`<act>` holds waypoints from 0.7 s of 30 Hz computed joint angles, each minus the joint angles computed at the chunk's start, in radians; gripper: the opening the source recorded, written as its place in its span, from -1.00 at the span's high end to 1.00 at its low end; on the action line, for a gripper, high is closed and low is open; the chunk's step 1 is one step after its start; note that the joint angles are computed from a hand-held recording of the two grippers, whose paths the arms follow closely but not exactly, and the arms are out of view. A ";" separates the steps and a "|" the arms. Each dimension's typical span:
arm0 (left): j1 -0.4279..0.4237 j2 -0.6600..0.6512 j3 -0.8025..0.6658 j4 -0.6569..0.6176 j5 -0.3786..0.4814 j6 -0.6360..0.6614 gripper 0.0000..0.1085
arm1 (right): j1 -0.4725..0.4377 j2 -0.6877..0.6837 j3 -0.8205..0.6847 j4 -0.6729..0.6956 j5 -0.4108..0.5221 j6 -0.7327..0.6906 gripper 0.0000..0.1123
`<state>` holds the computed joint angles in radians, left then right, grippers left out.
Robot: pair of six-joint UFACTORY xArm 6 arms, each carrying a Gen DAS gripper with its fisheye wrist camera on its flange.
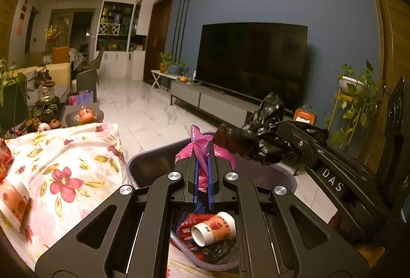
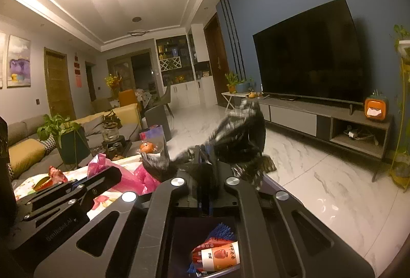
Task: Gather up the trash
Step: 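Carry the pink bag and black bag over the grey bin and release both, then move both tools back over the table toward the cups and green net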
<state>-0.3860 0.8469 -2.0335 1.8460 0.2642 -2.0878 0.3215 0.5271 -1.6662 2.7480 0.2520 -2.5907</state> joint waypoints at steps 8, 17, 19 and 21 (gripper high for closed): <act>0.019 0.045 -0.047 -0.085 -0.052 0.085 0.85 | -0.006 0.004 -0.003 0.046 -0.005 -0.024 0.39; 0.021 0.019 0.004 -0.038 -0.036 0.010 0.00 | -0.015 -0.030 0.054 0.129 0.014 -0.084 0.13; 0.019 -0.005 0.039 -0.018 -0.019 -0.008 -0.12 | -0.018 -0.039 0.067 0.140 0.016 -0.095 0.13; 0.012 -0.032 0.079 0.003 0.011 -0.031 -0.21 | -0.017 -0.048 0.075 0.149 0.012 -0.103 0.11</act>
